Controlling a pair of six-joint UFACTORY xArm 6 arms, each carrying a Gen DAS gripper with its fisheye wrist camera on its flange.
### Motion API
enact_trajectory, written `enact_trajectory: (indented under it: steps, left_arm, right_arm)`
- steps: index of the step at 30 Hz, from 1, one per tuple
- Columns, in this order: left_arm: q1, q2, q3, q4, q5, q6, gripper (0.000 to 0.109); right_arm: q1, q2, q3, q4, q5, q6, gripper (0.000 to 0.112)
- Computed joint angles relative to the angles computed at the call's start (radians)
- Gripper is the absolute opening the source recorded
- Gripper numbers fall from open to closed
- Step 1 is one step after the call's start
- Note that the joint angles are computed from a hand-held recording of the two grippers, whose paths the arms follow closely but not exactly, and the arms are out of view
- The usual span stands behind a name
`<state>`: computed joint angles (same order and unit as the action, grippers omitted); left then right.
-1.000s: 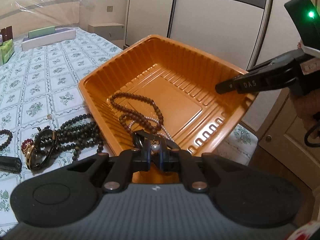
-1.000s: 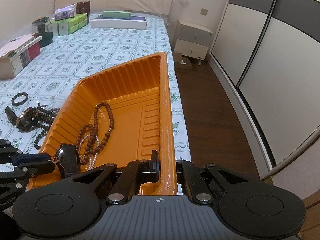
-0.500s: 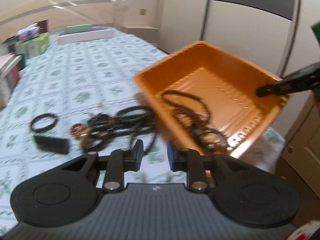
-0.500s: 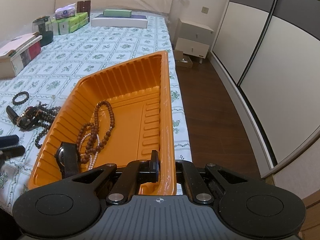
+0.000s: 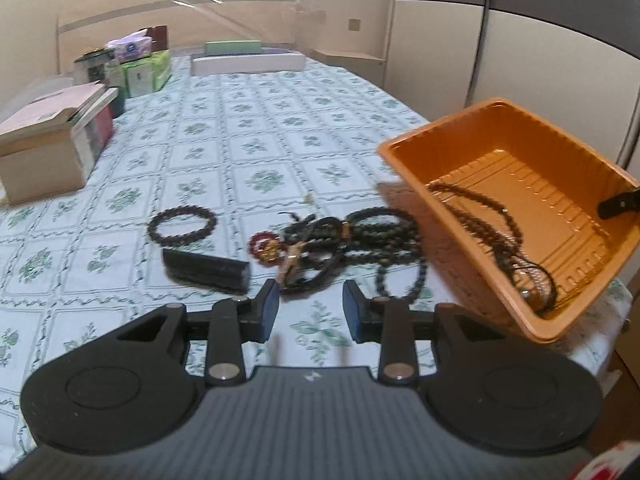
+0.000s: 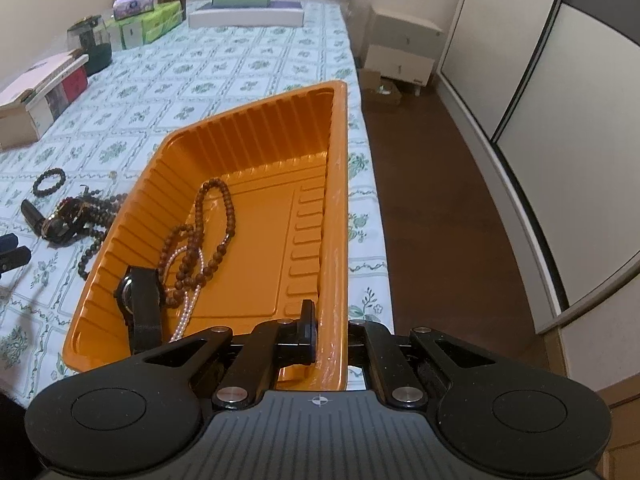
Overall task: Organize jewelry
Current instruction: 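Move the left tool to the black cylindrical case and grasp it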
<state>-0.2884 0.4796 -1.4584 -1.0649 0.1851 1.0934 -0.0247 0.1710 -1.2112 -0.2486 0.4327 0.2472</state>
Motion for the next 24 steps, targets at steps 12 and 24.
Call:
enact_trajectory:
  steps: [12, 24]
  left_arm:
    - [0.032, 0.074, -0.041, 0.221, -0.100, -0.201, 0.041]
    - [0.074, 0.232, -0.233, 0.362, -0.072, -0.273, 0.089]
  right_arm:
    - [0.011, 0.022, -0.058, 0.023, 0.085, -0.067, 0.004]
    - [0.015, 0.019, -0.056, -0.006, 0.087, -0.046, 0.004]
